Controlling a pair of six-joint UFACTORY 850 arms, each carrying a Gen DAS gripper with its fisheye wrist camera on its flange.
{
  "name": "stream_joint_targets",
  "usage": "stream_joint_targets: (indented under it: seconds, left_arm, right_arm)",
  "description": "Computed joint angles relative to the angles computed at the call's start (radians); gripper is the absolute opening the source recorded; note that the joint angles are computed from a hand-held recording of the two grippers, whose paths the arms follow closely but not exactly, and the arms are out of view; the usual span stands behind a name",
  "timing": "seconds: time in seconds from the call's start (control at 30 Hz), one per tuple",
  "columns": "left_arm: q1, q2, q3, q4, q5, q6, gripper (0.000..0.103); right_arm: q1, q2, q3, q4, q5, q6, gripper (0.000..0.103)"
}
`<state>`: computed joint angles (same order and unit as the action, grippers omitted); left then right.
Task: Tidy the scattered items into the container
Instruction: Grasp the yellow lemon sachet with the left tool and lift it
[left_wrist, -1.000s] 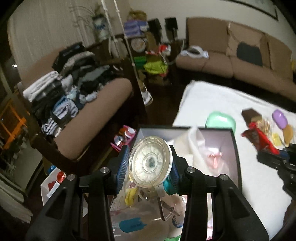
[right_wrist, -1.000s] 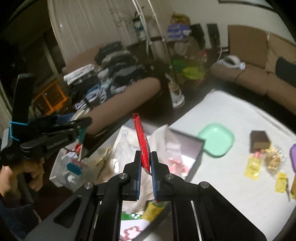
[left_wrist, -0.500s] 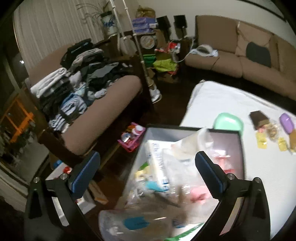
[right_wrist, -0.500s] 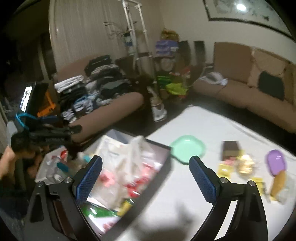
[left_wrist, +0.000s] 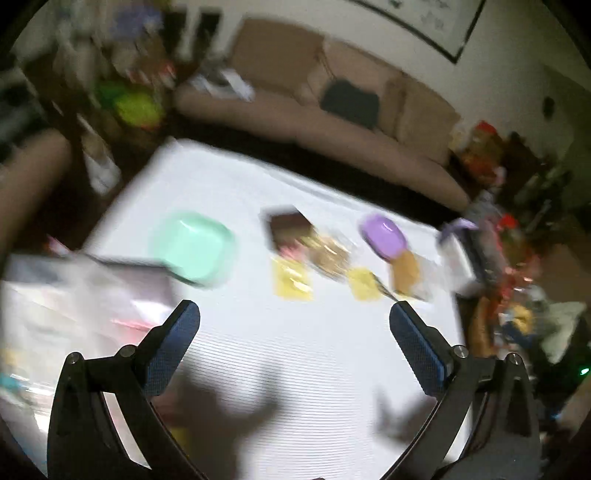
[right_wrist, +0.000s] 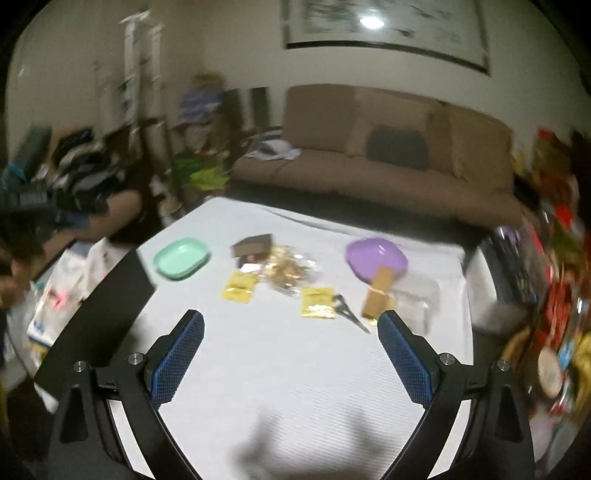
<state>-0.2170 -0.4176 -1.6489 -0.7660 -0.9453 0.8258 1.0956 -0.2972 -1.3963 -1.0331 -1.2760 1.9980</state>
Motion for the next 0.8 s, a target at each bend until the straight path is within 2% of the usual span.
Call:
stream_joint_targets:
  seconds: [0.03,0.13,0.2,0.27,0.37,0.43,0.53,0.57,0.6,0.67,0.7,0.73,0.77,0.8]
  left_arm:
    - [-0.034,-0.012,0.007,0.049,0.024,-0.042,0.103]
    - [-0.147,-0.011,0.077,0.263,0.211,-0.137,0.103]
    - [-0.199,-0.034,0.092,0.371,0.289,-0.207,0.103]
    - [-0.252,-0.093,0.068,0.549,0.330,-0.374,0.103]
    - [-0.281,-0.184,0.005,0.608,0.387,-0.490,0.103]
    - [-0.287,-0.253,-0.068,0.631,0.392,-0.566,0.103]
    - [-0.302,-0.367,-0.206,0.705,0.342,-0.687,0.101]
    - [-0.308,-0.397,-0.245,0.734,0.320,-0.712,0.097]
    - [-0.312,-0.416,-0.269,0.748,0.304,-0.721,0.088]
    - [-0.309,-0.436,-0.290,0.694,0.288,-0.671,0.081]
    - [-0.306,-0.438,-0.286,0.659,0.293,-0.643,0.075]
    - [-0.308,-0.436,-0.273,0.658,0.311,-0.639,0.074]
    - [-0.311,-0.422,-0.245,0.669,0.349,-0.637,0.071]
    - [-0.310,-0.414,-0.230,0.650,0.367,-0.611,0.062]
  right_arm:
    - [-0.003,0.017,0.034,0.002,0.012,0.037,0.098]
    - [-0.028,0.054,0.128,0.043,0.050,0.112,0.098]
    - [-0.056,0.067,0.170,0.078,0.089,0.114,0.098]
    - [-0.073,0.076,0.196,0.078,0.110,0.115,0.098]
    - [-0.096,0.096,0.231,0.073,0.147,0.120,0.098]
    - [-0.099,0.107,0.243,0.049,0.145,0.132,0.098]
    - [-0.103,0.138,0.286,0.033,0.159,0.160,0.098]
    - [-0.105,0.149,0.302,0.037,0.169,0.161,0.098]
    - [-0.108,0.153,0.309,0.043,0.174,0.153,0.098]
    - [-0.113,0.158,0.325,0.041,0.161,0.112,0.098]
    - [-0.112,0.156,0.336,0.027,0.140,0.087,0.098]
    - [-0.114,0.158,0.349,0.012,0.135,0.079,0.098]
    - [-0.120,0.165,0.370,-0.007,0.153,0.080,0.098]
    - [-0.134,0.184,0.403,-0.033,0.203,0.098,0.098]
